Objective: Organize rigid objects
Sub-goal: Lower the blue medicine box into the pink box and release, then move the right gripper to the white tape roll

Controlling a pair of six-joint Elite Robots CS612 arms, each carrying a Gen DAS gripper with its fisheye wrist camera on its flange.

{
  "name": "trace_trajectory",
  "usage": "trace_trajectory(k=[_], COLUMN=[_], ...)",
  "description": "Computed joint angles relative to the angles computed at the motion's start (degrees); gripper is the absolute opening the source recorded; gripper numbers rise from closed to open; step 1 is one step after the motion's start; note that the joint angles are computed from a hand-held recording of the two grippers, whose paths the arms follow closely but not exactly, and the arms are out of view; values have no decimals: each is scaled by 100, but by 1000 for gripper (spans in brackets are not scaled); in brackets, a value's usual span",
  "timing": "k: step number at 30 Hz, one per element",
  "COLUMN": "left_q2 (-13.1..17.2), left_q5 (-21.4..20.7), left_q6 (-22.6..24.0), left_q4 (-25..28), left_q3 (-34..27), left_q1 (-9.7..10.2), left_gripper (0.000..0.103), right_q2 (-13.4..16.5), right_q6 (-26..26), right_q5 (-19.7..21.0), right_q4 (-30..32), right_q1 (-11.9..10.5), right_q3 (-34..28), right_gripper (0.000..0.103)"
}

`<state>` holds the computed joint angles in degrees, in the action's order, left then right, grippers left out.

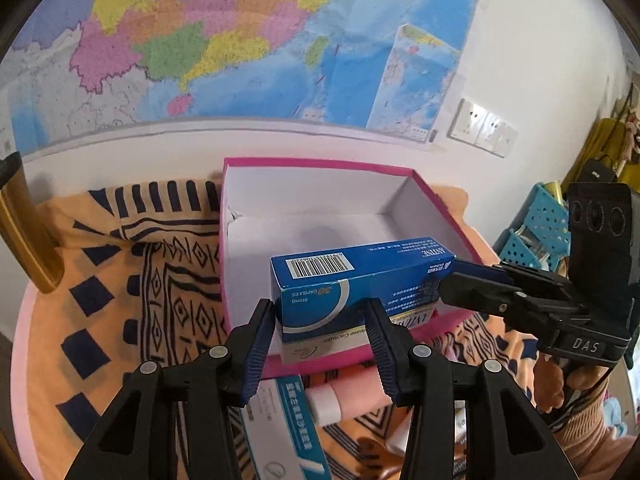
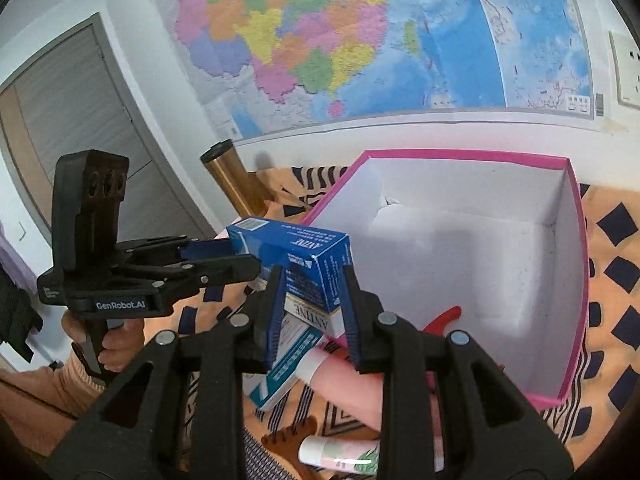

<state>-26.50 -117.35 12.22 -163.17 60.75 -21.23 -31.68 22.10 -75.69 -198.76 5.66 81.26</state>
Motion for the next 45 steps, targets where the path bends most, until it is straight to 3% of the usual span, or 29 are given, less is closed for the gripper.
trace_trajectory(k=[8, 12, 16, 21, 27, 36, 45], left_q2=[248, 326, 343, 346, 277, 2, -222], left_q5=[389, 308, 680, 861, 716, 174, -213], left_q6=[-35, -1, -90, -121, -7, 94, 511], left_q4=[759, 1121, 993, 691, 250, -941, -1097], left_q3=[-492, -668, -669, -595, -350, 447, 1129], left_q1=[-76, -76, -133, -140, -125, -96, -142], left_gripper=[46, 46, 46, 46, 48, 60, 61], right_q2=[214, 352, 414, 415, 300, 22, -214], right_q6=[282, 401, 262, 407, 270, 188, 459], right_q5=[281, 729, 613, 409, 106, -387, -734], right_q4=[378, 570, 991, 947, 961, 182, -334], right_q1=[-127, -194, -161, -186, -157, -64, 1], right_q3=[-333, -523, -702, -633, -412, 189, 983], right_gripper=[30, 30, 30, 30, 30, 34, 38])
